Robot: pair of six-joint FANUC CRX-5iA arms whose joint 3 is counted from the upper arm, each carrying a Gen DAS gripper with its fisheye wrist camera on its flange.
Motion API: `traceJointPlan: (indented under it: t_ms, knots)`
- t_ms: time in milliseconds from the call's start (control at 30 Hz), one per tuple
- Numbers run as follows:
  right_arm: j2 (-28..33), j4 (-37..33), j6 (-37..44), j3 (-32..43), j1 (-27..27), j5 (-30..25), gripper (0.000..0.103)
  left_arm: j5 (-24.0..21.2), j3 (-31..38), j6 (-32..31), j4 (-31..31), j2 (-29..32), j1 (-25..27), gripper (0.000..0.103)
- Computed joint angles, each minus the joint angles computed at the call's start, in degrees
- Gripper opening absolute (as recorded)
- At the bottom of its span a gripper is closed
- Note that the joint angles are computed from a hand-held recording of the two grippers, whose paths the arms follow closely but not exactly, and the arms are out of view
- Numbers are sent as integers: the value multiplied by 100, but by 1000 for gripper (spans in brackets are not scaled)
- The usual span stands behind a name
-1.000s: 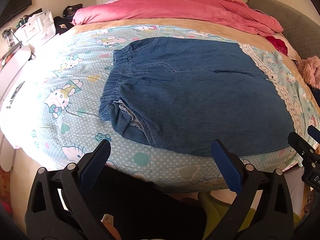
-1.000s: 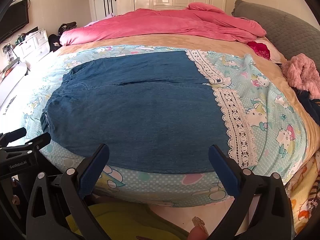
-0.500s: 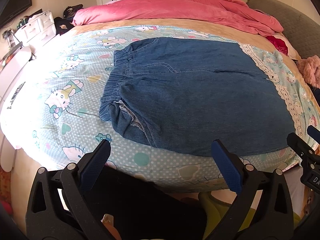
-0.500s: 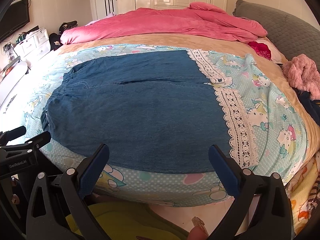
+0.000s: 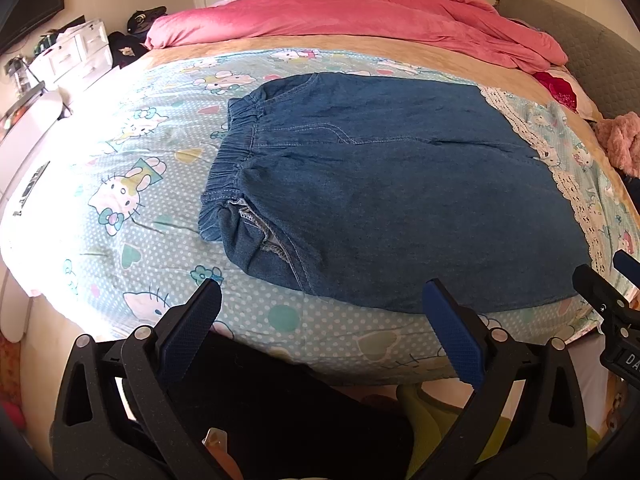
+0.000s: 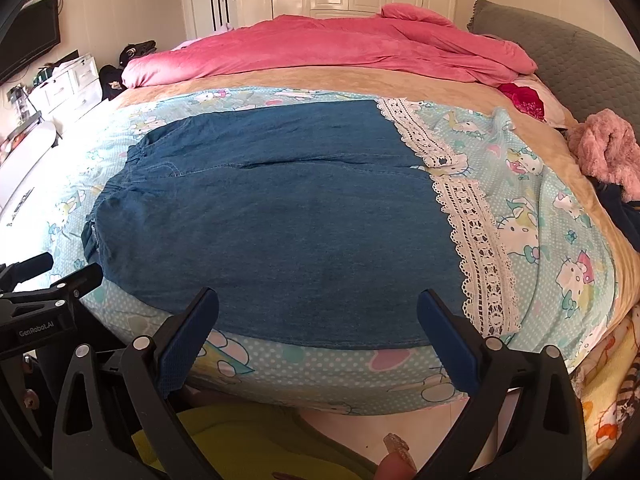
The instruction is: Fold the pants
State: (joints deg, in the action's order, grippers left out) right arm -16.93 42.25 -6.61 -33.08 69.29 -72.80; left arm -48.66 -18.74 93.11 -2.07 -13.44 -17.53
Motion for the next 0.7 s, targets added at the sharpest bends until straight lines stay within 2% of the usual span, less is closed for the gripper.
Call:
traceJointPlan:
  t_ms: [433, 700]
  knots:
    - [143, 12, 168, 91, -196, 217, 99, 45, 55, -111, 93, 114, 95, 94]
    - [353, 39, 501, 250, -545, 618, 99, 17, 341, -152, 128, 445, 221, 94]
